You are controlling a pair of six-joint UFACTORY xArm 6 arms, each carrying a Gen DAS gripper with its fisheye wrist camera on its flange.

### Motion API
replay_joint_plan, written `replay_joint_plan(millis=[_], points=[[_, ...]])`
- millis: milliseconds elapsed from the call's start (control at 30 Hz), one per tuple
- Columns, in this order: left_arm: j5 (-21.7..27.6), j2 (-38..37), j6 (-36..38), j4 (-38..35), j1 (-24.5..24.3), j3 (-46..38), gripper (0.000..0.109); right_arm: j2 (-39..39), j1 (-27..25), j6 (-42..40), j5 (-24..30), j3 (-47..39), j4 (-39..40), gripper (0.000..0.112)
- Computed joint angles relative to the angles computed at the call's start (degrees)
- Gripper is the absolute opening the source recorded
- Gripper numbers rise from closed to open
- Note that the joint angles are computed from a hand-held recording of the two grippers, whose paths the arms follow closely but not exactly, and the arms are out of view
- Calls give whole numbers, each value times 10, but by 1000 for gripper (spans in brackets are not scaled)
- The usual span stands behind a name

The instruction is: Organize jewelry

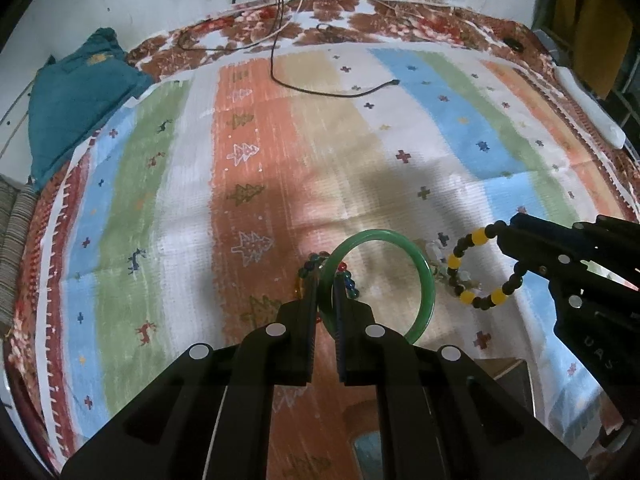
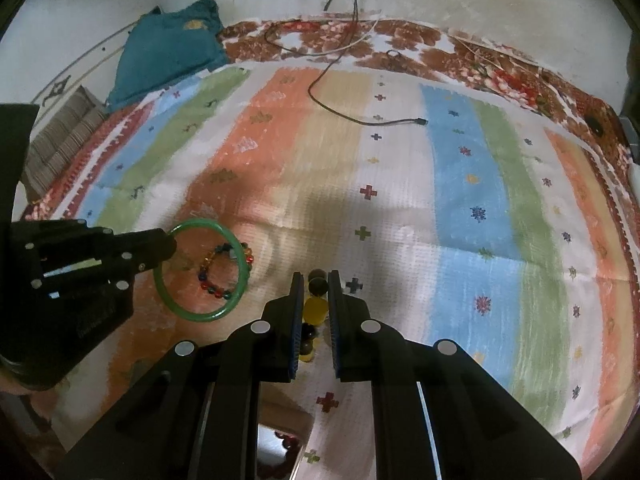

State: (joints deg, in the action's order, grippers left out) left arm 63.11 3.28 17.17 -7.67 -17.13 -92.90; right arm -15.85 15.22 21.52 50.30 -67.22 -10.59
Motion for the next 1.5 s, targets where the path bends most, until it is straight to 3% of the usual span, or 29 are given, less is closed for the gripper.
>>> replay_joint_plan(millis=[600,1500], points=[[-30,-85,-20,-1,4,75,7,-78,30,70,-29,49,-61,13],[-69,-218,-1,-22,8,198,8,-174,109,135,3,106,-127,13]])
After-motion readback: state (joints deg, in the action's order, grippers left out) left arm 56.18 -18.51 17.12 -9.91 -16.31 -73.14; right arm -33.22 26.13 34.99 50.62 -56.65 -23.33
